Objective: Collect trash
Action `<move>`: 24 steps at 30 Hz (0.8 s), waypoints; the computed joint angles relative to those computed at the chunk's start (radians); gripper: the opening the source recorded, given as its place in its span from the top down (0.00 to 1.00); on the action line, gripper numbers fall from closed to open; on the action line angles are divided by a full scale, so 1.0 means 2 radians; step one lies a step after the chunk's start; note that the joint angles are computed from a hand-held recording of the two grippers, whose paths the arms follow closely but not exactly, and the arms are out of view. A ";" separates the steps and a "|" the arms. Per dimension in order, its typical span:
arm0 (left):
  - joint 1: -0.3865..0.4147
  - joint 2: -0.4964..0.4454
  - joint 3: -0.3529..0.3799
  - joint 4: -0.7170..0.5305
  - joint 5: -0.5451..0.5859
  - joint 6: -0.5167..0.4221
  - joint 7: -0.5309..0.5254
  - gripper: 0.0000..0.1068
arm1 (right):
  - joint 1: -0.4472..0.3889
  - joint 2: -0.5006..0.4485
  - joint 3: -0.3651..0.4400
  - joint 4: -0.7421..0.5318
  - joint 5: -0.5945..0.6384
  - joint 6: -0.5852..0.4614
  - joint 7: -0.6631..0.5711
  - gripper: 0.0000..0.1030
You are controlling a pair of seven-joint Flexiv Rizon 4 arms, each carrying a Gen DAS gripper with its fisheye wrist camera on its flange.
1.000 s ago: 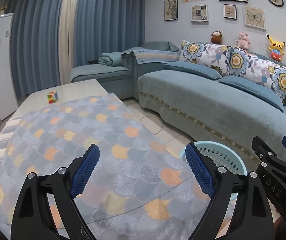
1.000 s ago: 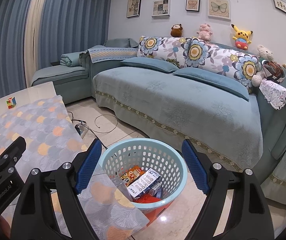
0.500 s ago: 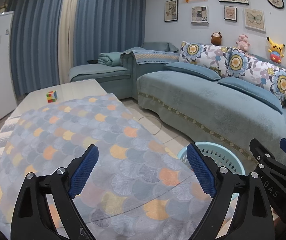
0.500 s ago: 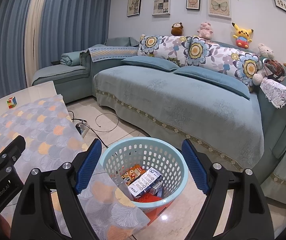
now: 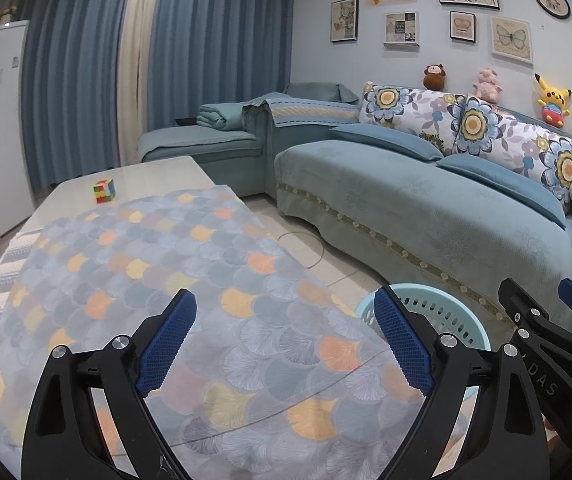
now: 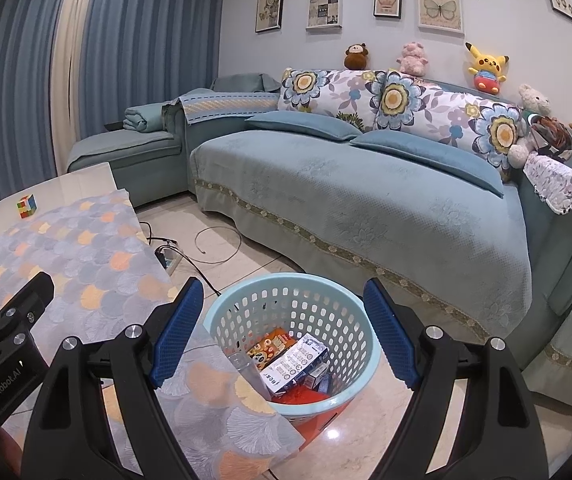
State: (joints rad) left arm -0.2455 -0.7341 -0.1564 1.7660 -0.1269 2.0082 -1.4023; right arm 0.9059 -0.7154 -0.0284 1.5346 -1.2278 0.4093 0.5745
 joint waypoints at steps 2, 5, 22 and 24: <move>0.003 0.000 -0.002 0.000 0.003 0.000 0.000 0.17 | 0.000 -0.001 0.000 -0.001 0.000 0.000 0.000 0.24; 0.004 0.000 -0.003 0.000 0.005 -0.001 0.000 0.17 | 0.000 -0.001 0.000 -0.001 0.000 0.000 0.000 0.24; 0.013 -0.001 -0.006 -0.002 0.017 0.004 0.002 0.13 | 0.008 -0.006 -0.002 -0.008 0.001 -0.029 -0.015 0.24; 0.015 -0.001 -0.008 -0.003 0.017 0.001 0.004 0.13 | 0.008 -0.006 -0.002 -0.008 0.000 -0.028 -0.013 0.24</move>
